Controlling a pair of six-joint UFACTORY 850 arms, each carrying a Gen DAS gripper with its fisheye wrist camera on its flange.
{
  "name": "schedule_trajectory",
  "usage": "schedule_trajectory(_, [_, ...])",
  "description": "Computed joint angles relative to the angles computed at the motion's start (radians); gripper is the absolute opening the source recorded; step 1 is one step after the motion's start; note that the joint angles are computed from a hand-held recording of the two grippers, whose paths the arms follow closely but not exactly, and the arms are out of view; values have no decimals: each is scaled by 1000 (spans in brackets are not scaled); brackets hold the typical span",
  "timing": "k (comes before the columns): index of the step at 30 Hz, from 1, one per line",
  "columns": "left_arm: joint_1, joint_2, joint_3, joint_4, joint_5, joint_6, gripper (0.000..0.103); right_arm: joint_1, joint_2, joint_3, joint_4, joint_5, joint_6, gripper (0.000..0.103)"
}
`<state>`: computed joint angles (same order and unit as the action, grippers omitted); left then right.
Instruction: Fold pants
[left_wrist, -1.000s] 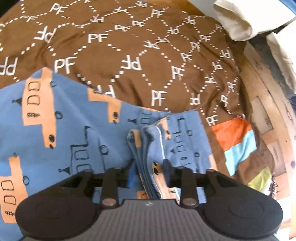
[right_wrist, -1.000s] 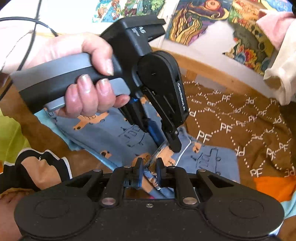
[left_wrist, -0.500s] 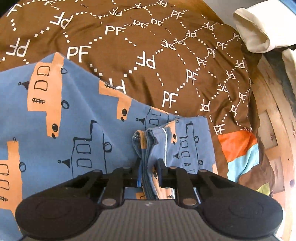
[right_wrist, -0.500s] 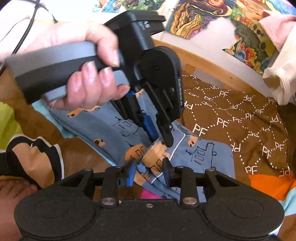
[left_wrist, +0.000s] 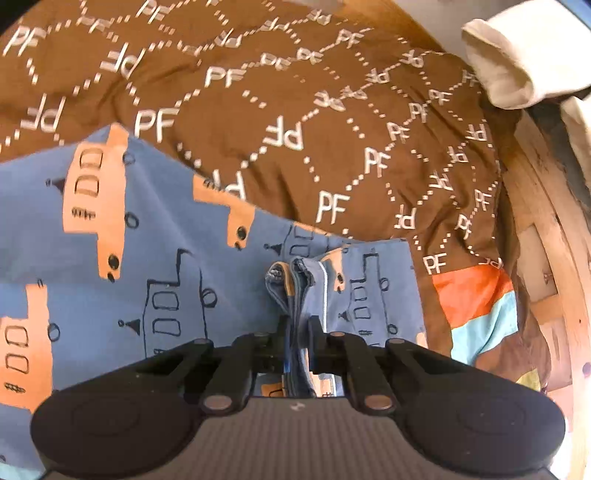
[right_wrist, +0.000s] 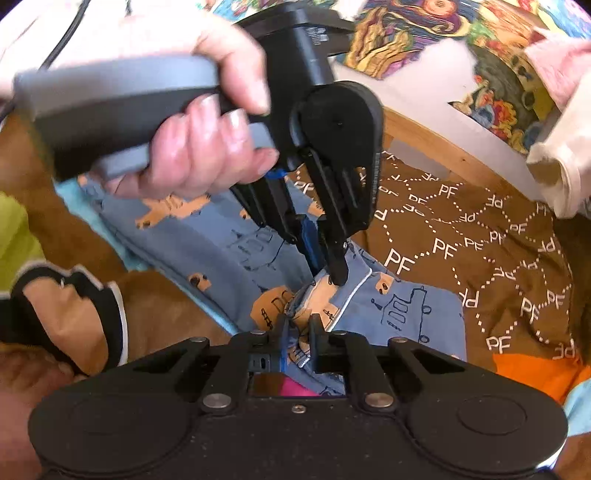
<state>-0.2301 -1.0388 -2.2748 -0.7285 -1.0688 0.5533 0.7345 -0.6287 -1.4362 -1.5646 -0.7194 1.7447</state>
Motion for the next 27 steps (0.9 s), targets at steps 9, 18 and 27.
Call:
schedule_trajectory(9, [18, 55, 45, -31, 40, 142, 8, -1, 41, 49, -195, 9, 260, 11])
schedule_trajectory(18, [78, 108, 122, -14, 109, 227, 8, -7, -18, -68, -235, 130, 268, 10])
schedule_trajectory(27, [111, 76, 98, 55, 125, 175, 8, -18, -104, -186, -164, 259, 192, 10])
